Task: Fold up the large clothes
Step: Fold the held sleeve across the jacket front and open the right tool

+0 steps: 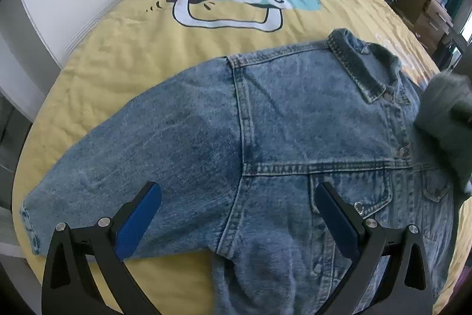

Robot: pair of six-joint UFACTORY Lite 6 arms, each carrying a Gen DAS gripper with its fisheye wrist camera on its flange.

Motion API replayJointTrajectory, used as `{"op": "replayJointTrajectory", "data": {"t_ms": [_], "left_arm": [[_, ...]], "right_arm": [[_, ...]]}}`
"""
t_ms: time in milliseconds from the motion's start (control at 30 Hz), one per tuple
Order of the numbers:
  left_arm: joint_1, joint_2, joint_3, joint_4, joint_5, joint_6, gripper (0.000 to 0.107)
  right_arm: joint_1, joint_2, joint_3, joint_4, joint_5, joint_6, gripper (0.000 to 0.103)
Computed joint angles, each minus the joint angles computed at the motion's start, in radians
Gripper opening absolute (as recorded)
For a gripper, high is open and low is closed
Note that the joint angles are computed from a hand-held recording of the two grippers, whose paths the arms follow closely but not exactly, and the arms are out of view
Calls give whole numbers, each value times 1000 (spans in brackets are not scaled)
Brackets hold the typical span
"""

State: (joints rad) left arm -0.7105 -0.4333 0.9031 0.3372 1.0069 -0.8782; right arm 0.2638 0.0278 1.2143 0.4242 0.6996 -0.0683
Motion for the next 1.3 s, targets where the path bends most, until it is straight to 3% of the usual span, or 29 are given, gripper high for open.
{"op": "replayJointTrajectory", "data": {"t_ms": [233, 367, 467, 500, 533, 600, 767, 933, 1100, 1300], "left_arm": [[-4, -23, -59, -15, -10, 6, 102], [12, -40, -67, -26, 1, 5, 102], [23, -46, -60, -33, 6, 5, 102], [23, -46, -56, -33, 10, 5, 102], [16, -43, -45, -26, 20, -1, 102], [1, -29, -25, -16, 35, -10, 102], [-64, 26, 44, 24, 64, -50, 102], [-117, 129, 126, 16, 50, -63, 102], [-167, 301, 269, -28, 6, -40, 102], [-200, 598, 531, -93, -5, 42, 102]], "right_arm": [[155, 164, -68, -89, -103, 119, 13], [180, 158, -107, -123, -131, 155, 16], [200, 165, -95, -158, -120, 197, 25], [208, 164, -89, -176, -106, 212, 35], [210, 159, -87, -178, -93, 210, 55], [210, 122, -95, -227, -62, 245, 81], [143, -50, -218, -165, -35, 139, 83], [9, -305, -406, -229, 13, 100, 90], [-271, -494, -559, -194, 78, -65, 92], [-625, -569, -647, -52, 158, -370, 92]]}}
